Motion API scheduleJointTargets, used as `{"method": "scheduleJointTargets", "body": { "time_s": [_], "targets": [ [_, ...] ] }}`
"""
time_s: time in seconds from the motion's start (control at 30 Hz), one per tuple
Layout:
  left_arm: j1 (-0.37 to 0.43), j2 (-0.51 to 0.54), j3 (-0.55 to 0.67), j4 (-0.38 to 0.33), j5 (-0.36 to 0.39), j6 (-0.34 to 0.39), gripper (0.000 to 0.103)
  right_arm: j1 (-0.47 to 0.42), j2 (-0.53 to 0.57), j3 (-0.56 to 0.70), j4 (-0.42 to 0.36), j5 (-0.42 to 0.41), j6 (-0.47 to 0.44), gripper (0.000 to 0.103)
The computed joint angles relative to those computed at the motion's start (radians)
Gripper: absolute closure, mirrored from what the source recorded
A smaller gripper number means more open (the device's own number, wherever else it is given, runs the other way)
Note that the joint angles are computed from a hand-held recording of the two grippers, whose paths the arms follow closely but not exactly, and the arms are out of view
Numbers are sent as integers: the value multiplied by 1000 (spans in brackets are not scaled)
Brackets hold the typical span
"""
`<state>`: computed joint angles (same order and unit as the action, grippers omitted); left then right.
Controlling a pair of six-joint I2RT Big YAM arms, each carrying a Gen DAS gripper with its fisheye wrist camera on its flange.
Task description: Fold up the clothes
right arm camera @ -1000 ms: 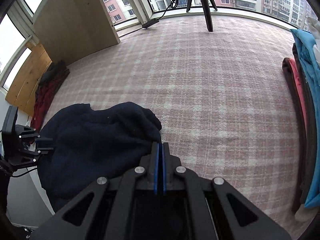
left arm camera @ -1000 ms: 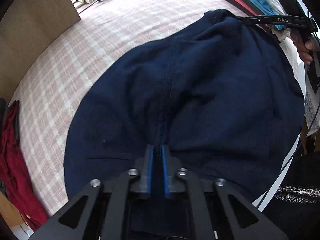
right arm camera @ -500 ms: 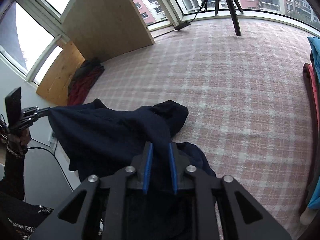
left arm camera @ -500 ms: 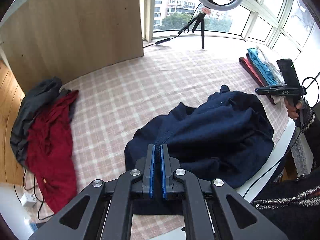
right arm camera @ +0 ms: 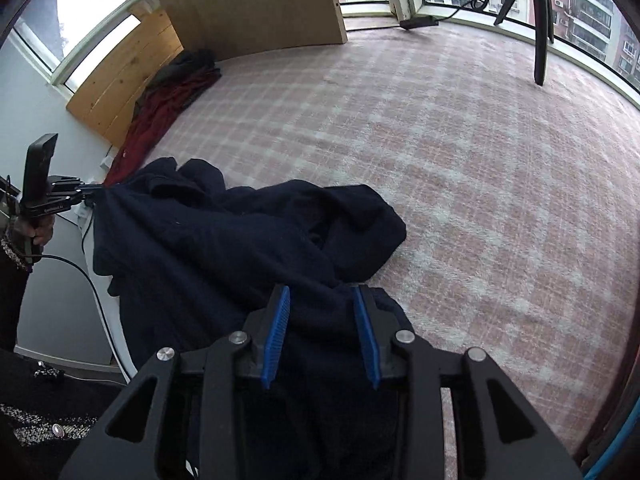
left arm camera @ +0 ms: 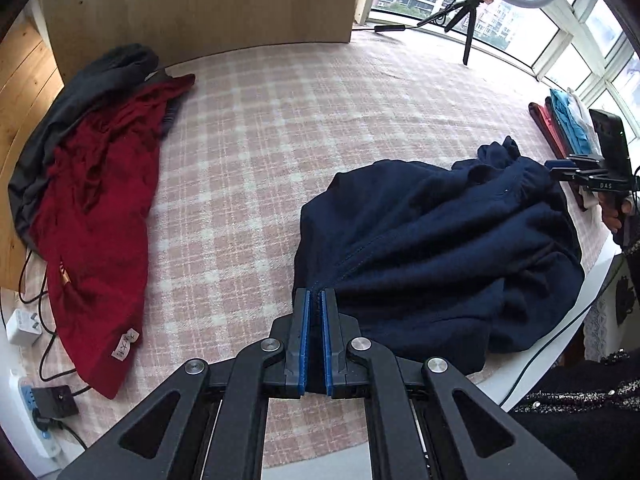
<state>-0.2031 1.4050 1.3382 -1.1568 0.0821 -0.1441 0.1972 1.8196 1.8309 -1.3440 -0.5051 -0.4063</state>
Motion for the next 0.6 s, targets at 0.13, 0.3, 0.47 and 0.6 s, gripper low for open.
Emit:
{"method": "scheduleJointTargets", "body": {
  "time_s": [0.13, 0.3, 0.47, 0.6],
  "targets": [
    [-15, 37, 23, 1, -9, 19, 98, 25, -54, -53, 65, 58, -87, 40],
    [-17, 56, 58, 13, -41, 24, 98, 47, -26, -57, 30, 172, -96, 100],
    [-17, 36, 233, 32, -129, 92, 98, -5, -121, 1, 163, 100, 35, 100],
    [-29, 54, 460, 28, -224, 173, 98, -12, -148, 188, 228, 112, 102, 100]
  ]
}}
